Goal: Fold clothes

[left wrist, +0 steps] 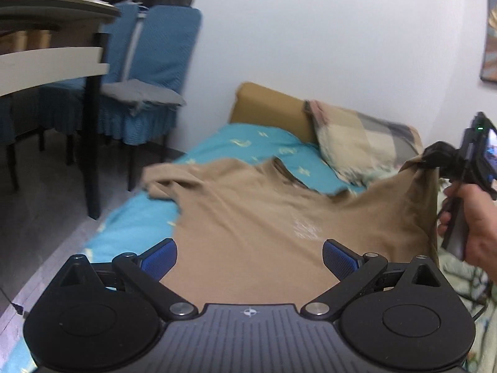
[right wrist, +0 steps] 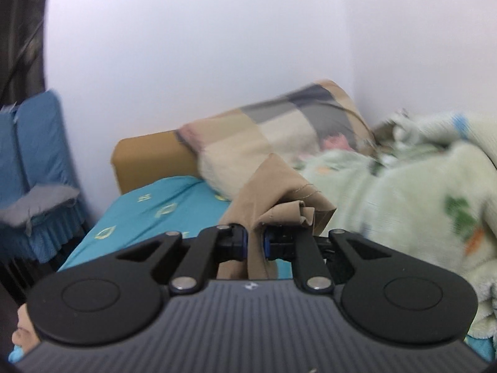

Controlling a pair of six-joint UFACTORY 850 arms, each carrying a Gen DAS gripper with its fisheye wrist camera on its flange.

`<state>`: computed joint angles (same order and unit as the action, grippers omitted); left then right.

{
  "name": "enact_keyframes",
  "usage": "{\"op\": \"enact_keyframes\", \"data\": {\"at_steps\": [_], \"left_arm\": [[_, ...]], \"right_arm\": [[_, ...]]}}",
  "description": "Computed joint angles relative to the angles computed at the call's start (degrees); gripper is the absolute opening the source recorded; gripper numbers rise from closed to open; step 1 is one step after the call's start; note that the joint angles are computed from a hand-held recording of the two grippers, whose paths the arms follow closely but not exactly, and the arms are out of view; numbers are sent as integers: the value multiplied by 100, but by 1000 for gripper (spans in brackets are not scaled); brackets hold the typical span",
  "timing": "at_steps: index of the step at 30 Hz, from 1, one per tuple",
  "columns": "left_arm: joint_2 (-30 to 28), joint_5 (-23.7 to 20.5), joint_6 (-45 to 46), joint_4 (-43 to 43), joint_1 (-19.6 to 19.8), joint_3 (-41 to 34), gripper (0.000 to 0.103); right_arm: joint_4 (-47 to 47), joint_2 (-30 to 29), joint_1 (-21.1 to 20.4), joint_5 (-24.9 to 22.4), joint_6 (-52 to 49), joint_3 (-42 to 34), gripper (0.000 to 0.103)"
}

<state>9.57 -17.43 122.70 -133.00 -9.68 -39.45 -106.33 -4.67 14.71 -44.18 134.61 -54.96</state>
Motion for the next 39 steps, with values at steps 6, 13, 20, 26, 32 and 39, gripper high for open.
{"op": "enact_keyframes", "data": {"at_steps": [6, 13, 20, 26, 32, 39], "left_arm": [[-387, -114, -453, 118, 493, -290, 101], [-1020, -108, -1696, 1216, 769, -667, 99], [-1003, -126, -1319, 1144, 700, -598, 99], [-546, -215, -816, 1040, 588, -245, 99], [39, -209, -1601, 2041, 345, 153, 98], [802, -55, -2678, 3651, -335, 617, 98]], "right_arm": [[304, -1466, 678, 222, -946, -1380, 14], [547, -2462, 684, 1574, -1181, -1984, 28], [-855, -1531, 621, 1816, 793, -871, 83], [-342, 418, 1098, 1512, 810, 762, 83], [2009, 2486, 2637, 172, -621, 2048, 83], [3539, 3879, 5002, -2581, -106, 2824, 83]]}}
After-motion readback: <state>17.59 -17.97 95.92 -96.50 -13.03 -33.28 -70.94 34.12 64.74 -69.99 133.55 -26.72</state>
